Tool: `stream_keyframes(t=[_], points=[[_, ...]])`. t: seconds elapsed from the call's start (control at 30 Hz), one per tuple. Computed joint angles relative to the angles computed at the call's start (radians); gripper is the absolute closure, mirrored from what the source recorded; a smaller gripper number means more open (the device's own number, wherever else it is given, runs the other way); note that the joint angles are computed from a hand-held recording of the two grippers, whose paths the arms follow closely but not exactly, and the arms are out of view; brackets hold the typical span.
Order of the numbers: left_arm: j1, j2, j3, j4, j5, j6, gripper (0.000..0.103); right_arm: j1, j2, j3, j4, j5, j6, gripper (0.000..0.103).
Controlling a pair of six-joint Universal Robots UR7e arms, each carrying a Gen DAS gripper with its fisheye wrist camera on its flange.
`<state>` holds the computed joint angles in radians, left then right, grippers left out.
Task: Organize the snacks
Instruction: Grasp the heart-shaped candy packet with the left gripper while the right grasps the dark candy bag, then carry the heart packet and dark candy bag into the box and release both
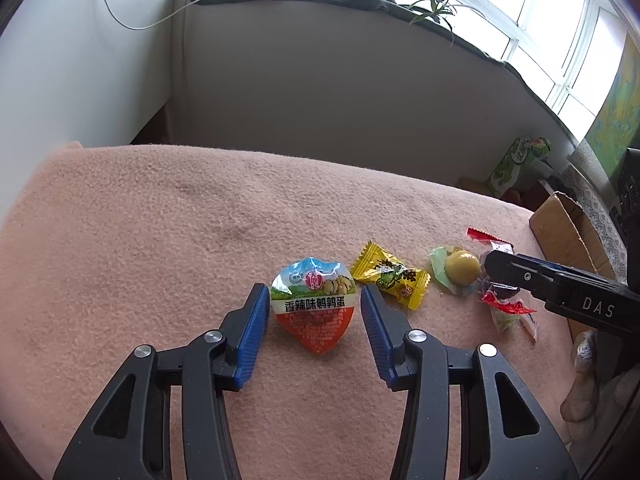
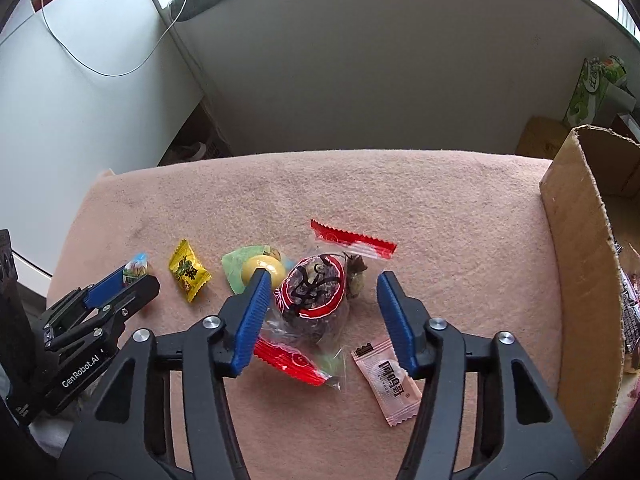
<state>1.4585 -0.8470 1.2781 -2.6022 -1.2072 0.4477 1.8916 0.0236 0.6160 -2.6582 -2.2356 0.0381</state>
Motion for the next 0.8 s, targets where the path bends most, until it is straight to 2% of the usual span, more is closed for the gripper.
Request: stream_keyframes(t=[0.03, 0.2, 0.43, 0.8], points=[[0.0, 0.001, -0.001, -0.003, 0.002, 0.003, 0.063, -0.003, -0.002, 0.004, 0.004, 0.01, 0.006, 0.05], [-0.002, 0.006, -0.002, -0.012, 0.004, 0.009, 0.064, -0.008, -0.02, 0.043, -0.02, 0.034, 0.008, 0.057], [-0.004, 0.0, 0.007, -0.026, 0.0, 0.018, 0.069, -0.008, -0.055, 0.123, -0.082, 0.056, 0.009, 0.059], [-0.013, -0.047, 0.066, -0.067, -0.013, 0.008, 0.069, 0.008, -0.147, 0.288, -0.218, 0.097, -0.002, 0.06]])
